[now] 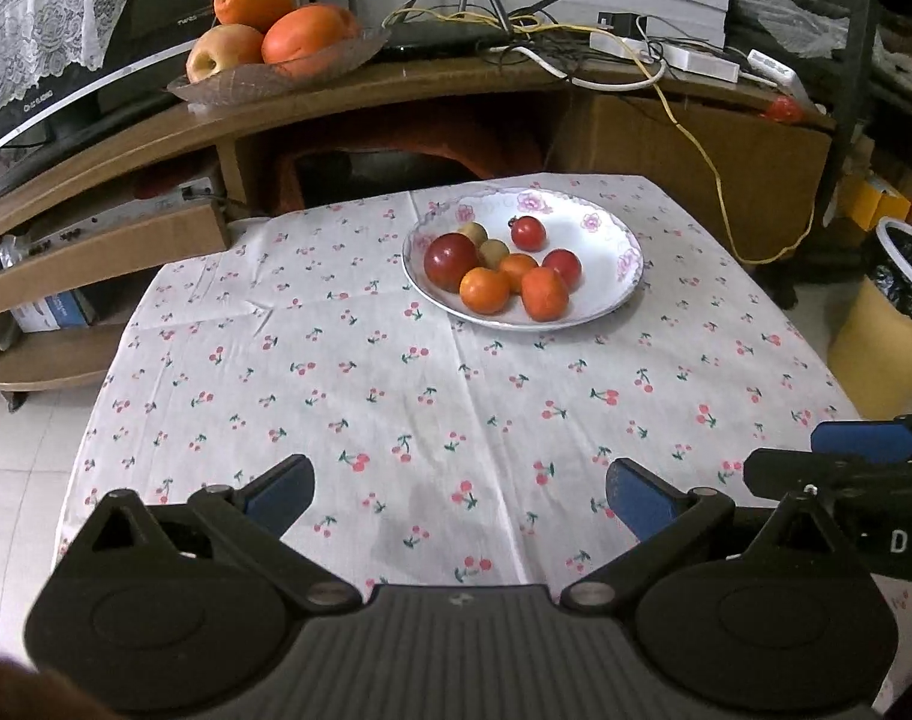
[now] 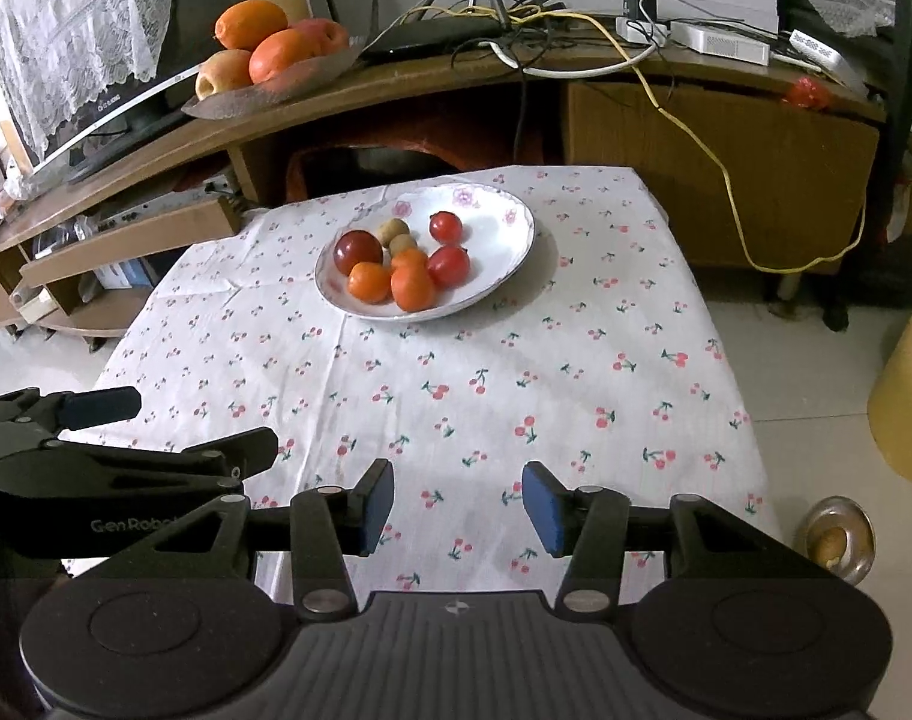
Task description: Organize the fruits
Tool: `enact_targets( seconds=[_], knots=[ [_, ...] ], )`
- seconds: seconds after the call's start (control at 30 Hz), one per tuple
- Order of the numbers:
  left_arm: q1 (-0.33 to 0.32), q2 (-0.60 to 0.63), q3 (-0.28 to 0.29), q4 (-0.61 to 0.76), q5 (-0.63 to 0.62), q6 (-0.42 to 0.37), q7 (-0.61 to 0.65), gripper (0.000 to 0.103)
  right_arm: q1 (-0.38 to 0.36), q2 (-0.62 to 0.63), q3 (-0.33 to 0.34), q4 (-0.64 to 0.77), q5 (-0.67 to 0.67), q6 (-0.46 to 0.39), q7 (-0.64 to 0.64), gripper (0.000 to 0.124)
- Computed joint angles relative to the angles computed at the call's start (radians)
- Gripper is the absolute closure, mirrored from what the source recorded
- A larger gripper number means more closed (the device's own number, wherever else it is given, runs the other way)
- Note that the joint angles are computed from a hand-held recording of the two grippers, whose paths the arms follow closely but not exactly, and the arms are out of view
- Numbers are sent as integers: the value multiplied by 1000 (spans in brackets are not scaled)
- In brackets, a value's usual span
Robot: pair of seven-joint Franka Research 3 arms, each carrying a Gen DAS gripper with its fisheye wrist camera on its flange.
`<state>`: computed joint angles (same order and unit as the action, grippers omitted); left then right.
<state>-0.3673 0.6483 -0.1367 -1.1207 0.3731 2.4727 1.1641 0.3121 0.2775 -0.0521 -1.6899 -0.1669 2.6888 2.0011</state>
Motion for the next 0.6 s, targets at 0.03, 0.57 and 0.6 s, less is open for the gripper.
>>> enact_targets(
  seconds=[0.03,0.57,0.6],
  knots=[
    [0,-10,1,-15,2,5,-4,0,2,-3,-1,-3,-4,0,2,75],
    [14,-121,-6,-190,39,60,-64,0,16,-57,6,-79,-75,17,69,74],
    [15,-125,-7,-197,41,60,-67,0,17,-59,7,-82,-78,17,71,74]
  ],
)
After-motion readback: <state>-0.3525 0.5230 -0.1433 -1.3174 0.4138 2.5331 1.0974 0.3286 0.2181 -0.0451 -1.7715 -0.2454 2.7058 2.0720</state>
